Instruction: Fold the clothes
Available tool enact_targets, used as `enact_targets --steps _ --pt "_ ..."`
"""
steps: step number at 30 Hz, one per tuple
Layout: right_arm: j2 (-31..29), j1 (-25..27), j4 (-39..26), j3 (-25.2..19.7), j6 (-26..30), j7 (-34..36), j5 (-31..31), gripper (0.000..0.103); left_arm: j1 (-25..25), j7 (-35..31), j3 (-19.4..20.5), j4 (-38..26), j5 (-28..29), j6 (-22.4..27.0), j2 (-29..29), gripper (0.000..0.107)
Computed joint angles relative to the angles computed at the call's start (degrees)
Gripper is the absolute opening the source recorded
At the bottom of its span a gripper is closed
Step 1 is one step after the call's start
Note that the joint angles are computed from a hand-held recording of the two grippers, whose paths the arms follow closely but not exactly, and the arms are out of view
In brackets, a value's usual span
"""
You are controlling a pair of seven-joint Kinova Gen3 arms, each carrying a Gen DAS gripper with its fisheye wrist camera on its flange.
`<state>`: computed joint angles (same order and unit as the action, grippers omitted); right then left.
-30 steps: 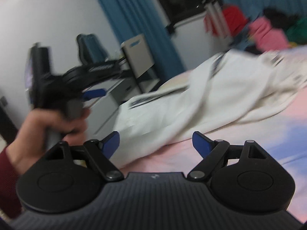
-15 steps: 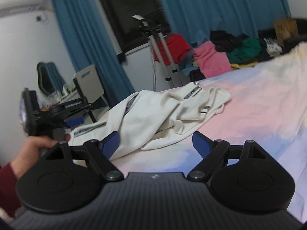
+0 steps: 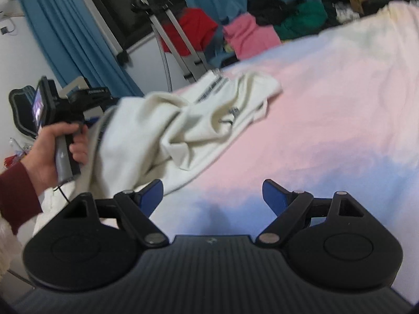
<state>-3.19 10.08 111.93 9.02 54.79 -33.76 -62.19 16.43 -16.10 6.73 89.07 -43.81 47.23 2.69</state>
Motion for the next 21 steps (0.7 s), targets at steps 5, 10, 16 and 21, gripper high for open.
enact_targets --steps 5,10,16,21 --pt "2.2 0.5 -0.1 -0.6 0.2 0.7 -1.6 0.085 4.0 -2.8 2.2 -1.5 -7.1 3.9 0.4 0.007" --pt "-0.4 1.8 1.8 0.5 0.2 3.7 -4.4 0.085 10.0 1.1 8.4 0.2 -15.9 10.6 -4.4 0.005" --pt "-4.3 3.2 3.3 4.2 3.4 6.6 -6.3 0.085 16.8 5.8 22.7 3.8 -24.0 23.9 -8.7 0.005" --pt "-8.1 3.7 3.9 7.2 5.6 6.3 -5.0 0.085 26.3 14.6 32.1 6.2 -22.7 35.3 -6.3 0.005"
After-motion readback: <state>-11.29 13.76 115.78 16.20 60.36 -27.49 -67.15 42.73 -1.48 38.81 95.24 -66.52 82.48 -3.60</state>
